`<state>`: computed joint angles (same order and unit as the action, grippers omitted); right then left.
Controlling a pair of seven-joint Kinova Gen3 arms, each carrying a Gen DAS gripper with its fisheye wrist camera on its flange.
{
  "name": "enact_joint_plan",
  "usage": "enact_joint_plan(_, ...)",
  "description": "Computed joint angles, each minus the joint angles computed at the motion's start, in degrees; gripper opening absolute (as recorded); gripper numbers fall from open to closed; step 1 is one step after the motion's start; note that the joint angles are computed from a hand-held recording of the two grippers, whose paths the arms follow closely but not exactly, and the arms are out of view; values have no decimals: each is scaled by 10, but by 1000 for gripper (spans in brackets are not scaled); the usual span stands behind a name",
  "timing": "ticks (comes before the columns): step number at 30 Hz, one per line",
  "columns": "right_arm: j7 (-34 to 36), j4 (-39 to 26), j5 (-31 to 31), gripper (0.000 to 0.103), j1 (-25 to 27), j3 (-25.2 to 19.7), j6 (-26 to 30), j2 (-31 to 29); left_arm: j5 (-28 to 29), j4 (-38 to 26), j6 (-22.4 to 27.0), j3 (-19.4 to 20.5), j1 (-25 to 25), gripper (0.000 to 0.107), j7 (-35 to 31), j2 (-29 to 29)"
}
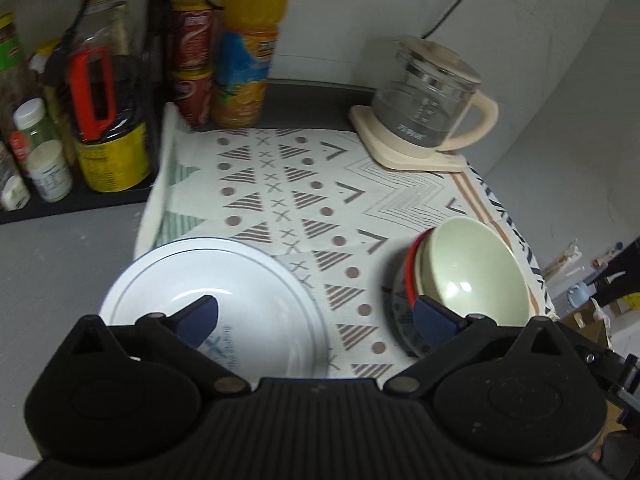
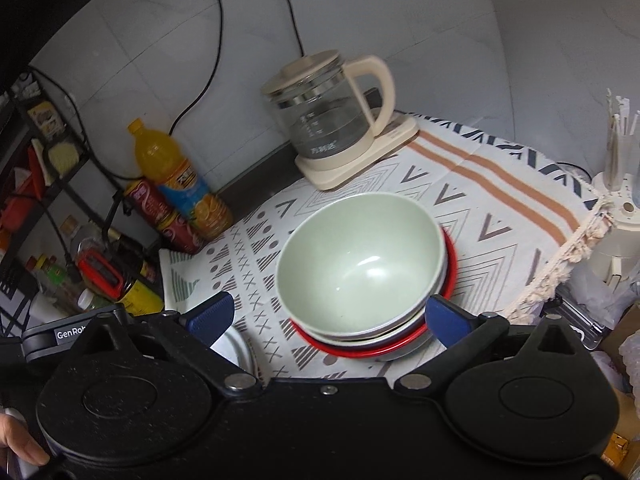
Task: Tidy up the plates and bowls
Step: 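Move both grippers from the plates to the rim of the red bowl stack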
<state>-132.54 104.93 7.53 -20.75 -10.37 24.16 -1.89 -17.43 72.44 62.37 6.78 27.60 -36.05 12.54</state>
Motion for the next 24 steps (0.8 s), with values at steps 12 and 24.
enact_joint_plan(12,8,7,-15,103,23,16,14,-5,32,-74,18,-1,14,103,-52,54)
enact_joint_plan(24,8,13,-24,102,44,29,9,6,47,-133,37,-14,30,101,-76,103)
